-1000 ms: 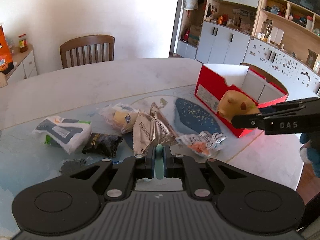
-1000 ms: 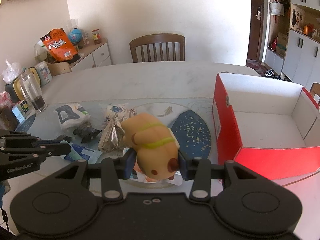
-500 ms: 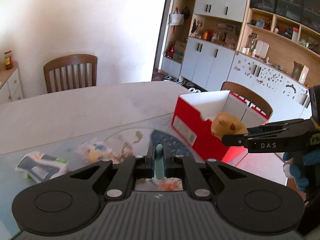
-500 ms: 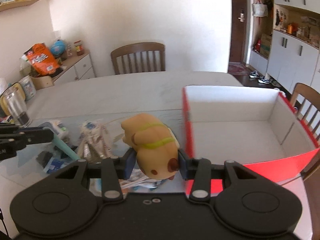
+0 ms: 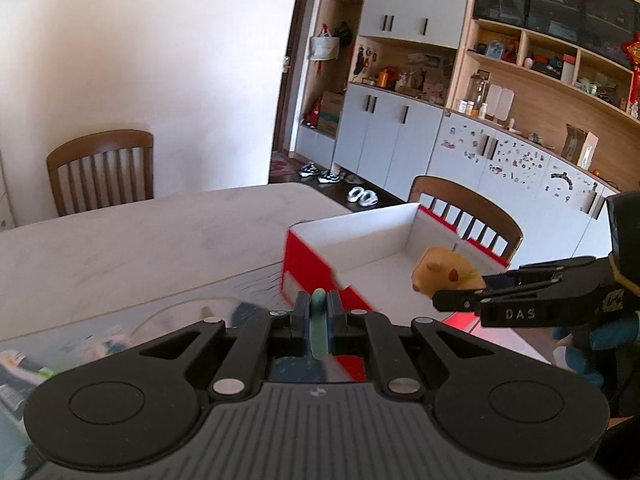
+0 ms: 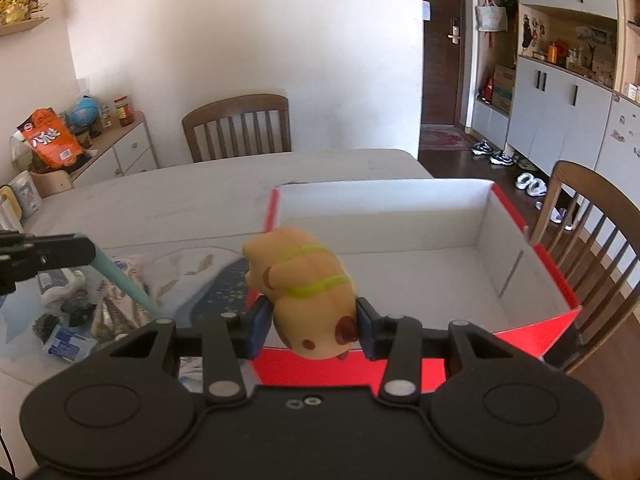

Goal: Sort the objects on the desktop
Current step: 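Carry the green stick and yellow pig over the red shoebox with both tools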

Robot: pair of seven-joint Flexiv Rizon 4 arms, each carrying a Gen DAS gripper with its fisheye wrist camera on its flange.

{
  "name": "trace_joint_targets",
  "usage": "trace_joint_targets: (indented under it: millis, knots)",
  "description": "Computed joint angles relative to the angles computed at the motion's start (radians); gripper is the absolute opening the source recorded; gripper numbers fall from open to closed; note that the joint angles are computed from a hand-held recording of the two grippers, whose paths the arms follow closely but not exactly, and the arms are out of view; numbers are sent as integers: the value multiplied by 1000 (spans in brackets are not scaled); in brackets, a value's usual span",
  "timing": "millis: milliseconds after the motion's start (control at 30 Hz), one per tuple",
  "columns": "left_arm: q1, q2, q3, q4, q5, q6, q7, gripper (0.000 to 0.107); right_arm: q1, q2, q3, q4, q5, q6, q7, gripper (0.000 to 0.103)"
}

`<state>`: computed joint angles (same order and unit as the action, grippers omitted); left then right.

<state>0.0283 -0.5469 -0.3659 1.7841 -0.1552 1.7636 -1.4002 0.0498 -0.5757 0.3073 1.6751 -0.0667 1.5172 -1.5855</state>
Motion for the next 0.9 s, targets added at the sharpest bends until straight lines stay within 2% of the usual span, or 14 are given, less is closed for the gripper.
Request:
trace_joint_targets:
  millis: [300, 567, 767, 900]
  knots:
    - [-122, -105, 61, -199, -34, -73, 41, 7, -65, -44, 30, -64, 17, -36, -65, 43]
    - [-167, -190, 62, -347, -73, -139, 100, 7, -77, -92, 24, -146, 27, -88, -136, 43]
    - [-193, -240, 76, -437, -119, -243, 132, 7, -72, -133, 11, -217, 39, -146, -195, 44]
    - [-203, -268, 89, -505, -148, -363, 169, 7, -58, -154, -14, -252, 38, -178, -228, 44]
